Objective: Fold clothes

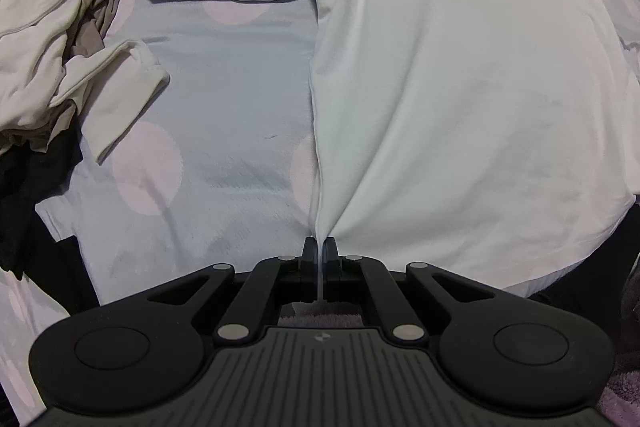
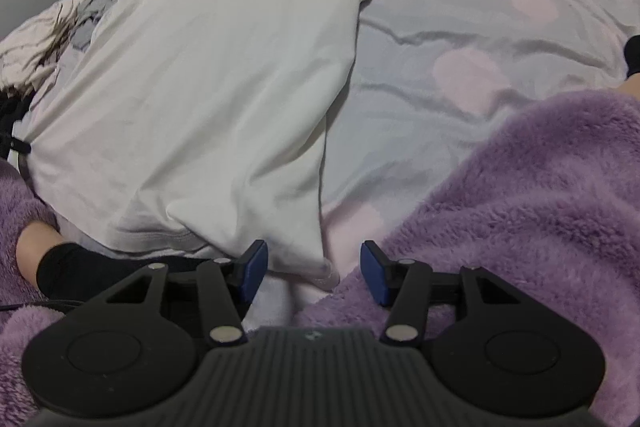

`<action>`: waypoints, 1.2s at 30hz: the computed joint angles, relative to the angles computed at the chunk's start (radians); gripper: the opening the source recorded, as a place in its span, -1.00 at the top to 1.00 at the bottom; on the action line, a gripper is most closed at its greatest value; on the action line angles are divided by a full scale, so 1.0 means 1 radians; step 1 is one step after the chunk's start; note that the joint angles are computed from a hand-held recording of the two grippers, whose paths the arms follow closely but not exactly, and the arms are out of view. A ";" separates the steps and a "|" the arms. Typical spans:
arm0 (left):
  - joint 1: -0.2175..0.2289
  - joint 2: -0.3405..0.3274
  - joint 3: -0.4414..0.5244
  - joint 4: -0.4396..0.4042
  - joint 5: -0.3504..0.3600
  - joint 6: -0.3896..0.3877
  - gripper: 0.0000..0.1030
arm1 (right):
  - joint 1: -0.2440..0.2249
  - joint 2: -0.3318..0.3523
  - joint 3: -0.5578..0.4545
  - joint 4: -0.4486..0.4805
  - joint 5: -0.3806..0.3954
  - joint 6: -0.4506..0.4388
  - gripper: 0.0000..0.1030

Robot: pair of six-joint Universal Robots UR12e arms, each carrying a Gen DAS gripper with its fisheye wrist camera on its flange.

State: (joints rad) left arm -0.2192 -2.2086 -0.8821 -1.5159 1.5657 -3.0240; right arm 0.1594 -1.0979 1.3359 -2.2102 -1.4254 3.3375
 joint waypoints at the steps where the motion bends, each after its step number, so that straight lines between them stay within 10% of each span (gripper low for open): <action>1: 0.001 0.001 -0.002 0.002 -0.003 -0.001 0.99 | 0.001 0.005 -0.007 0.010 0.008 -0.003 0.29; 2: 0.002 0.001 -0.003 0.005 -0.006 0.001 0.99 | 0.001 0.009 -0.013 0.017 0.018 -0.003 0.80; 3: 0.003 0.002 -0.005 0.008 -0.008 0.002 0.99 | 0.000 0.012 -0.016 0.012 0.037 0.003 0.84; 12: 0.004 0.006 -0.011 0.012 -0.034 0.016 0.99 | 0.043 0.081 -0.094 -0.126 0.213 -0.036 0.85; 17: 0.006 0.010 -0.019 0.018 -0.044 0.011 0.99 | 0.053 0.116 -0.124 -0.098 0.283 -0.026 0.46; 27: 0.015 0.001 -0.017 0.004 -0.068 0.020 0.99 | 0.051 0.054 -0.062 -0.091 0.148 0.032 0.41; 36: 0.021 0.007 -0.032 0.016 -0.084 0.027 0.99 | 0.084 0.138 -0.163 -0.113 0.122 -0.020 0.39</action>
State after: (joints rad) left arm -0.1980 -2.2017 -0.9140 -1.4995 1.4819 -2.9973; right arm 0.2430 -0.9601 1.1732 -2.3227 -1.3034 3.3177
